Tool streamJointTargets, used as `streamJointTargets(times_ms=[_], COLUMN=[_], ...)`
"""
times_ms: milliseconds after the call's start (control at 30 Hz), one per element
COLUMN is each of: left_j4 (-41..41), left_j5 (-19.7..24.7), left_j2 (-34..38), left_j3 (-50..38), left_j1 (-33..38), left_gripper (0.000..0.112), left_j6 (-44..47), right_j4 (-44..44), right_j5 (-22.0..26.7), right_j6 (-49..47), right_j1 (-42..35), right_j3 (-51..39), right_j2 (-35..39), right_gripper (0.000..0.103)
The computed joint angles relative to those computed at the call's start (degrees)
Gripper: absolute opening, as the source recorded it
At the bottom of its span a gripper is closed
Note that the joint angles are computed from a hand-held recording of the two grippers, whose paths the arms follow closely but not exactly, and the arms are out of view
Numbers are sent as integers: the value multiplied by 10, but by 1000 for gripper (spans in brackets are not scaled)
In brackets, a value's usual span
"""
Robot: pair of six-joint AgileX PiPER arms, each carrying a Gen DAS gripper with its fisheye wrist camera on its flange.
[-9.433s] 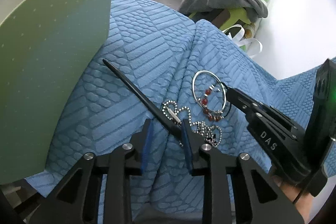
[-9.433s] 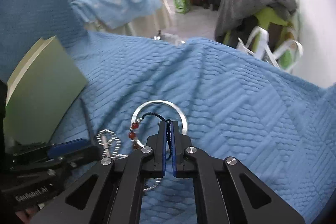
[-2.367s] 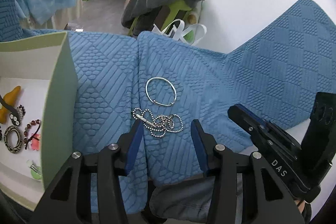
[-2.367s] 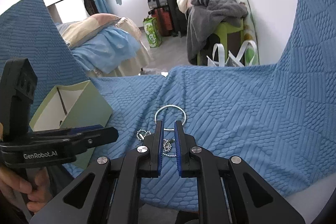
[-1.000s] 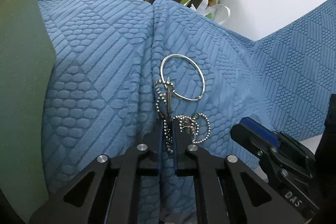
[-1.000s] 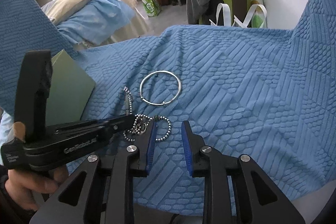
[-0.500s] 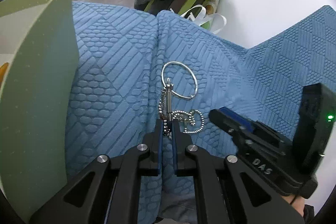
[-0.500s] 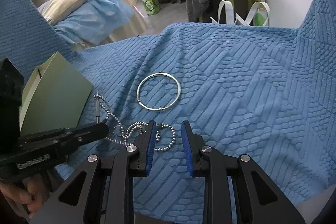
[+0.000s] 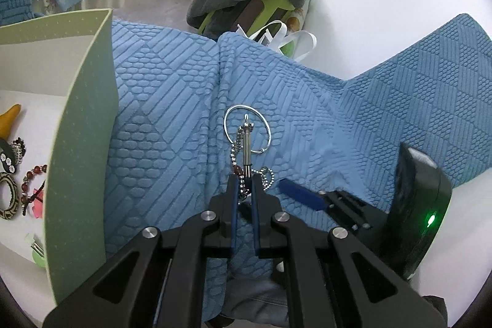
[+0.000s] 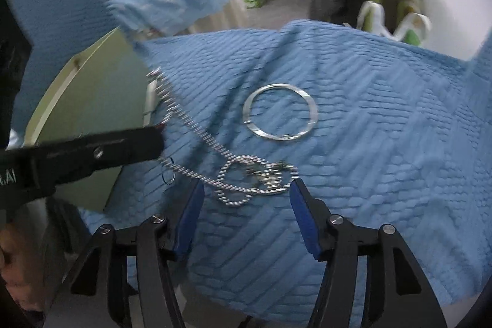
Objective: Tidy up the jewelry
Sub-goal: 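Lift the chain with the left tool while the right tool grasps its strand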
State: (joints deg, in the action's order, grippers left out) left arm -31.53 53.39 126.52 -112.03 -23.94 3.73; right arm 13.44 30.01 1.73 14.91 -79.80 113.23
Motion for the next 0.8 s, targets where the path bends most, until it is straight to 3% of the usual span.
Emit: streamJointTargets(times_ms=[167, 233, 400, 533, 733, 800], left_j4=[-6, -8, -19, -29, -45, -50], left_j5=[1, -1, 1, 4, 11, 19], left_j2=[-3, -5, -14, -23, -48, -53], left_j3=[-2, 0, 4, 6, 17, 18], left_j1=[4, 7, 15, 22, 26, 27], left_gripper=[7, 7, 7, 5, 4, 4], left_j6=[2, 3, 11, 22, 52, 55], right_j4=[-58, -94, -130, -78, -134, -200], right_j5=[-5, -16, -31, -44, -77, -77], right_j6=[33, 69, 136, 126, 216, 285], right_j1=[24, 29, 16, -5, -3, 7], right_j3=[-16, -20, -28, -22, 10, 13], right_j2=[20, 25, 36, 21, -37, -52], right_gripper=[56, 46, 8, 4, 2, 2])
